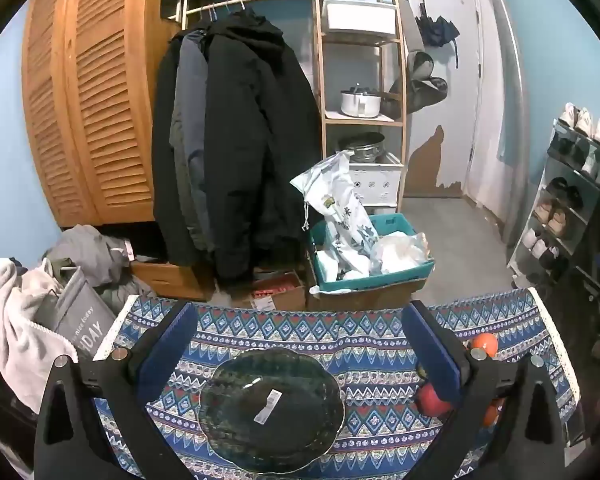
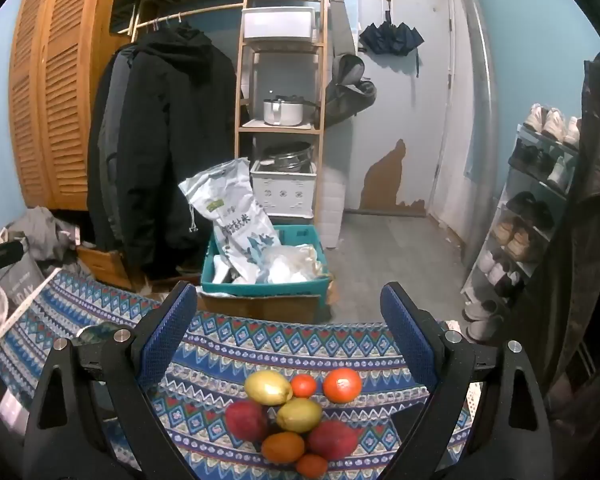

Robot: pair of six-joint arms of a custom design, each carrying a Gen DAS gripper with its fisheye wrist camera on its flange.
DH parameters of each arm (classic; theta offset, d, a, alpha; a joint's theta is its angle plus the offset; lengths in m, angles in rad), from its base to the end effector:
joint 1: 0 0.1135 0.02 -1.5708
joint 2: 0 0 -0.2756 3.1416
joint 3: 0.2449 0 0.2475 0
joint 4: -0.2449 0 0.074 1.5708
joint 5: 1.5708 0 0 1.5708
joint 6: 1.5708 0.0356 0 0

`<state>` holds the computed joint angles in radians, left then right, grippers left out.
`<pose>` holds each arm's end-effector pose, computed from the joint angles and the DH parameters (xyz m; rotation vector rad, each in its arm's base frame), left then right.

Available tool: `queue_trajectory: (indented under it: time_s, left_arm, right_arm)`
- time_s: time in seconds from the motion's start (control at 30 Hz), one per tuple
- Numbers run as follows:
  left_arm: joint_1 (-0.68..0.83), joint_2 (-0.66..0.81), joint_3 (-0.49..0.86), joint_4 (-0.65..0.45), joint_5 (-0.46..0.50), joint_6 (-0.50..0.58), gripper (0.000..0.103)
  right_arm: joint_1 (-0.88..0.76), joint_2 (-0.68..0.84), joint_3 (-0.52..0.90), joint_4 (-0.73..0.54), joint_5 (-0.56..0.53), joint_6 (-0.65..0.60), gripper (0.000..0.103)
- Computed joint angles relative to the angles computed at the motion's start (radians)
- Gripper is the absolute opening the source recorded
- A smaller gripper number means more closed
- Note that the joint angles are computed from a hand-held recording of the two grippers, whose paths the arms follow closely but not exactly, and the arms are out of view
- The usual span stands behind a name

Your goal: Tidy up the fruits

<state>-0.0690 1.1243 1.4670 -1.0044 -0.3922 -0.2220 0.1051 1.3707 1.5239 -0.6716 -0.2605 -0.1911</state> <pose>0.1918 0.0004 0.4336 -0.3772 2.1549 0.2737 0.2850 0.0393 0.4258 -0.4615 2.0255 0.2194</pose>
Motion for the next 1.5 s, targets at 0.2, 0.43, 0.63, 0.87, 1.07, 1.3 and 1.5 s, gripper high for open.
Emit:
queue_trajectory:
  time_s: [0.2,0.43,0.63,0.87,1.07,1.3,1.5]
  left_arm:
    - [0.02,-0.023,-0.024,0.019,0.059,0.008,0.103]
    - [0.002,-0.026,-0.034,0.041,0.028,0.017,0.103]
    - [0.0,-0.031,-0.035,0.049,0.02,0.018,0.103]
    - [-0.002,-0.032,-0.041,0.046,0.022,0.021,0.103]
    - [-0.012,-0.034,-0.048,0.05,0.013,0.016,0.103]
    - [-0.008,-0.035,-0.048,0.048,0.017,0.017,0.103]
    - [-0.008,-0.035,-0.047,0.047,0.017,0.017,0.103]
  right_arm:
    - [-0.002,0.005,0.013,-0.011,-0.002,-0.007,0.091]
    - [-0.004,0.013,0.026,-0.019,-0.002,-0.008,0.091]
    - [-0.002,0.005,0.023,-0.02,0.002,-0.009,0.091]
    - [-0.009,0.009,0.036,-0.031,-0.008,-0.012,0.091]
    - [-0.004,0.017,0.048,-0.037,-0.004,-0.01,0.091]
    - [0.008,0.015,0.051,-0.042,0.003,-0.003,0.091]
    - [0.022,0.006,0.043,-0.04,0.012,0.001,0.091]
